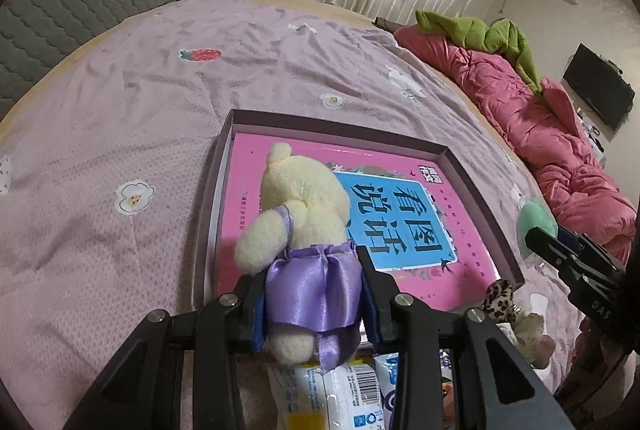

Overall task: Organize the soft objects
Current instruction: 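Carry the bear over the tray with the left gripper while the right gripper drops the sponge into the tray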

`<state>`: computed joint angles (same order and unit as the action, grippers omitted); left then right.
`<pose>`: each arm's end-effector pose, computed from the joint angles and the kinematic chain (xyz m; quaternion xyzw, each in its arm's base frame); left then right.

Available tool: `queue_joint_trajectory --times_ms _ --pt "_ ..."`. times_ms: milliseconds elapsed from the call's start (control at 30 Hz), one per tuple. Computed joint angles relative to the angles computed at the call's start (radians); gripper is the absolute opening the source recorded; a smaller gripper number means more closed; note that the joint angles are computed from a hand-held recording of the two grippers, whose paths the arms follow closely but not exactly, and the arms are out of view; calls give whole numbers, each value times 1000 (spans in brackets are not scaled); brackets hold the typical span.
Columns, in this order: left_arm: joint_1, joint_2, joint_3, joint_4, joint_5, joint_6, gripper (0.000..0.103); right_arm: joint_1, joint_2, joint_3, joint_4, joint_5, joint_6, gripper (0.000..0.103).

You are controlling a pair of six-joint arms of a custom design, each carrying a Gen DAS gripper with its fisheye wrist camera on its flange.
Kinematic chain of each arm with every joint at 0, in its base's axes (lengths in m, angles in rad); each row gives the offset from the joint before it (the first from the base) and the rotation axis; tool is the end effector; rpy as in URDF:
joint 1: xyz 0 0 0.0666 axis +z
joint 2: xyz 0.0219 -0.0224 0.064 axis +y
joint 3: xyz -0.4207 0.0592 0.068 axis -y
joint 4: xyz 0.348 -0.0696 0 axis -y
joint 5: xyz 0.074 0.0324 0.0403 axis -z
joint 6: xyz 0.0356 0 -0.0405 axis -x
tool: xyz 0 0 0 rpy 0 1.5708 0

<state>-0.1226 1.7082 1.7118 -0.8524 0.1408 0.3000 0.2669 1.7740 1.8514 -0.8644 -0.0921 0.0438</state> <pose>0.5620 -0.0747 0.4572 -0.0579 0.9318 -0.1382 0.3307 0.5756 0.1604 0.4782 -0.1602 0.9094 0.0848 0.3744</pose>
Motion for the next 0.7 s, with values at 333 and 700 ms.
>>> queue_joint_trajectory --times_ms 333,700 --pt "0 37 34 -38 -8 -9 37 0 65 69 -106 13 23 51" --pt "-4 57 50 -63 -18 -18 37 12 92 87 -174 38 58 51"
